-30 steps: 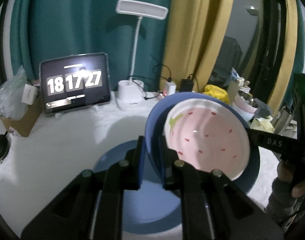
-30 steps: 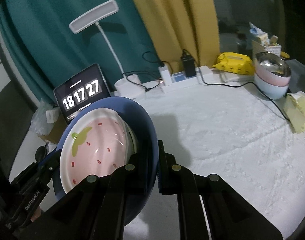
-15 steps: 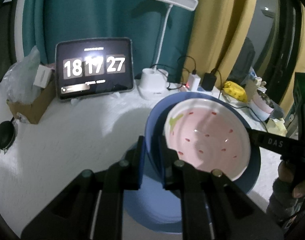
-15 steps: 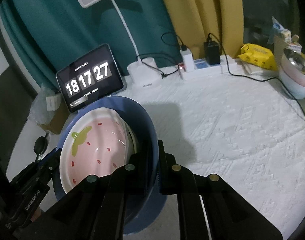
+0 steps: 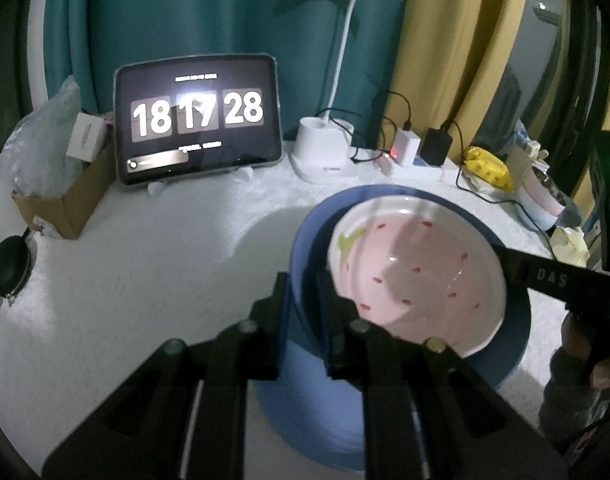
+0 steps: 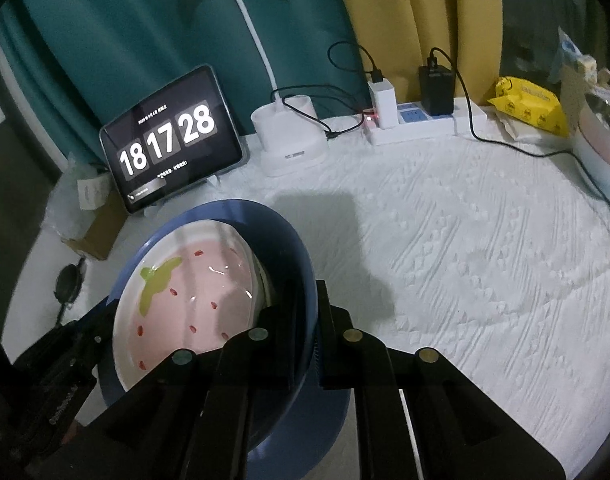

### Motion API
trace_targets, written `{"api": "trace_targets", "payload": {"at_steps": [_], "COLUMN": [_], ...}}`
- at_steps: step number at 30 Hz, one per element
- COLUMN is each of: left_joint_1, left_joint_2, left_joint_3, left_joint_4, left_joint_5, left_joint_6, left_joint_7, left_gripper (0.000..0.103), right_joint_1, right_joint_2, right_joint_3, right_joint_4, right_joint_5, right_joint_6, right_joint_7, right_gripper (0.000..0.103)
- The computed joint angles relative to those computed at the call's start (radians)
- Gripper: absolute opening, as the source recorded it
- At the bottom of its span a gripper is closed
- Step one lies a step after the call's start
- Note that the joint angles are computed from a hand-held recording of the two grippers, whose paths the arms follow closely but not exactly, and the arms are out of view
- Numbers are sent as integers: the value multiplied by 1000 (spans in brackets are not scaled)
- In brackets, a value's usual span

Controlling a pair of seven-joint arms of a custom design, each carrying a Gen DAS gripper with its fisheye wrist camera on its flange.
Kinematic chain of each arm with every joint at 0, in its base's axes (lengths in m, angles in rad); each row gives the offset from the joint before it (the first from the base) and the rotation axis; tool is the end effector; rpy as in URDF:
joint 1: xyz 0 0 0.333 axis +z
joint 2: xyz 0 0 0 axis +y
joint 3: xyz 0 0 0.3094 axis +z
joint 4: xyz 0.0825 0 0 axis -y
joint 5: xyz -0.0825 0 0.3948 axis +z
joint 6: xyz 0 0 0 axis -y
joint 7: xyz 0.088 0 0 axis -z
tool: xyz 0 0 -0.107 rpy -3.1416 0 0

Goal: Organize plates and bowls

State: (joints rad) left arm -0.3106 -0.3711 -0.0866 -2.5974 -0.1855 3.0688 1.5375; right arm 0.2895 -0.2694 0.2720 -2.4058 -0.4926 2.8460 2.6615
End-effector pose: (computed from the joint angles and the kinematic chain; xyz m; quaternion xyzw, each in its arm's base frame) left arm 0.4345 -0.1679 0.4692 -0.5801 0.7045 -0.3587 0.1962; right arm 0.4150 0.2972 0.4751 -0.6263 0.6853 -0.1674 0.3317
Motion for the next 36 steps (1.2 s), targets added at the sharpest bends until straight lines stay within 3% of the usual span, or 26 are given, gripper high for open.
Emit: {"api": "trace_targets", "payload": {"at_steps": [6,18,21,22,24,28,36], "left_joint_1": [68,93,132,173,257,326,293], "left_joint_2": [6,1,-5,-11,-26,-53,-84], "left_joint_3": [-60,-72,-108,-146,-224,-278,-246], "left_joint_4": [-2,-12,-15,-16,-21,-33,-53], "left_joint_5": [59,119,150,178,238,308,361], "left_joint_6": [18,29,27,25,25,16,4], "left_joint_7": [-45,-108,-141,-167,-232,-331,-377], "left_gripper": [14,18,20,22,31,46,47], "right_joint_1": [-16,4,4,5,3,3,1], "right_joint_2": [23,22,18,15,9,3,-28], "right_joint_3": [17,-8,-5,-4,1,4,11], "right_joint_4": [30,28,29,30,32,29,14], "right_joint_5": [-84,-106,-105,-106,-116,-136,-181], "right_joint_6": [-32,-36,-53,-64,-91,-105,-123], "right_joint_7": [48,57,66,66,72,86,125], "right_gripper": [11,14,21,25,30,36,46]}}
